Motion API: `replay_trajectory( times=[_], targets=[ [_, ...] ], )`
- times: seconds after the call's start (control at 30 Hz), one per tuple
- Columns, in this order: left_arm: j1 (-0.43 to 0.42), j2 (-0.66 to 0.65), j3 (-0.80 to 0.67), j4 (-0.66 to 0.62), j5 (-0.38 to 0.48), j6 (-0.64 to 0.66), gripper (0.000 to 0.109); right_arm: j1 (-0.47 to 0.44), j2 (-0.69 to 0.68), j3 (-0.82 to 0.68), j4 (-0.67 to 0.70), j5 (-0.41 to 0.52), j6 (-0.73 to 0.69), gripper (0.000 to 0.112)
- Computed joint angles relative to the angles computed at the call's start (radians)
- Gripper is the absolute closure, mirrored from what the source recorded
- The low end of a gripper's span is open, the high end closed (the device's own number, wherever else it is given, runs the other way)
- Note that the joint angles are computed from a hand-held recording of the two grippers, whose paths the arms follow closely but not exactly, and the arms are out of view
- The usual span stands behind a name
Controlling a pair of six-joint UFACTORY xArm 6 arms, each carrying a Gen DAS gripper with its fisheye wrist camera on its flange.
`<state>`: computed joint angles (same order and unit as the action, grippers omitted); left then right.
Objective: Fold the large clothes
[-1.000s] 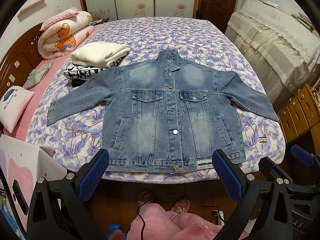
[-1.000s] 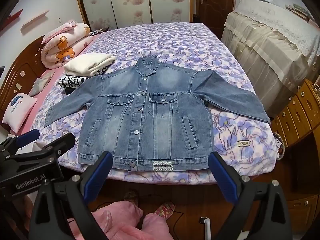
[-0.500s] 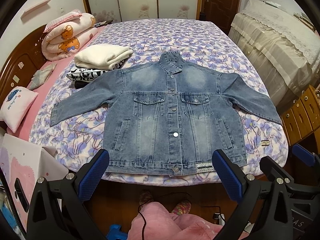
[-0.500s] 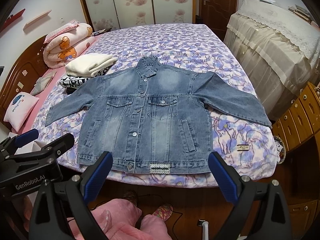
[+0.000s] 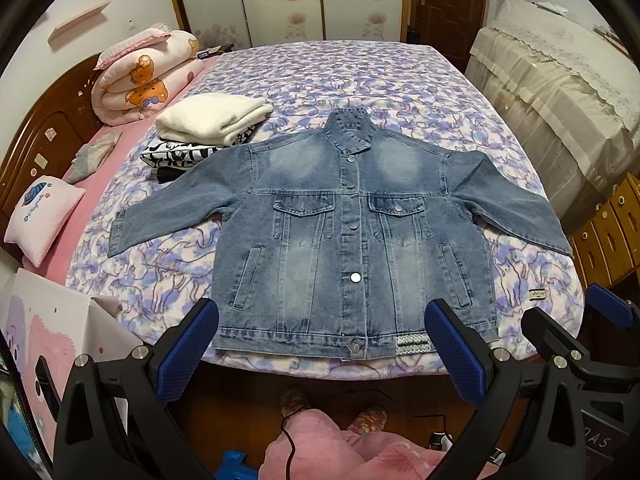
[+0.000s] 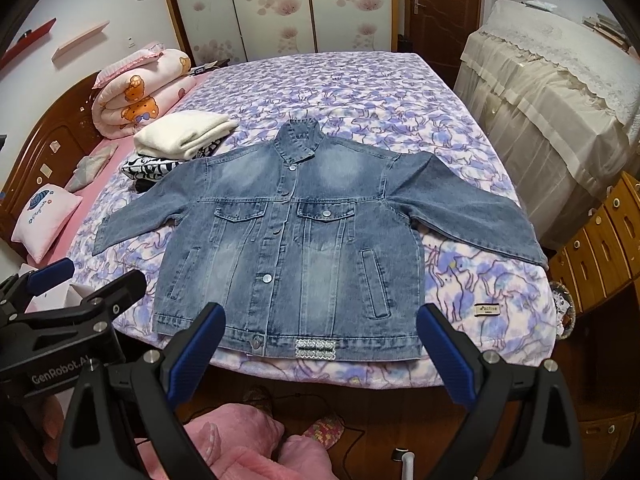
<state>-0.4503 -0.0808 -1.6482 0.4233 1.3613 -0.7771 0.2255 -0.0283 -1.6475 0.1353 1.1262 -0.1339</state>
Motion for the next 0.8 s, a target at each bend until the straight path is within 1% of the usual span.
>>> replay_trajectory(
  times=[0.27,0.47,0.6,0.7,0.8],
  targets=[
    [0.021,0.013,-0.029,0.017,0.016,0.010,0.007,0.007,0.024,-0.019,0.026,-0.013,-0.020,0.015],
    [0.078,-0.005,0.001,-0.016,-0.003,0.044,0.007,0.038,0.064,-0.059,0.018,-0.016,0.001,0.015],
    [0.151,-0.007,0.025,-0.075,-0.011,0.108,0.007,0.080,0.119,-0.122,-0.009,0.002,0.034,0.015],
    [0.222,-0.011,0.055,-0.127,-0.035,0.171,0.007,0.123,0.171,-0.182,-0.041,0.016,0.071,0.015],
    [0.327,-0.013,0.080,-0.189,-0.057,0.259,0.007,0.172,0.252,-0.284,-0.075,0.051,0.121,0.015]
  ],
)
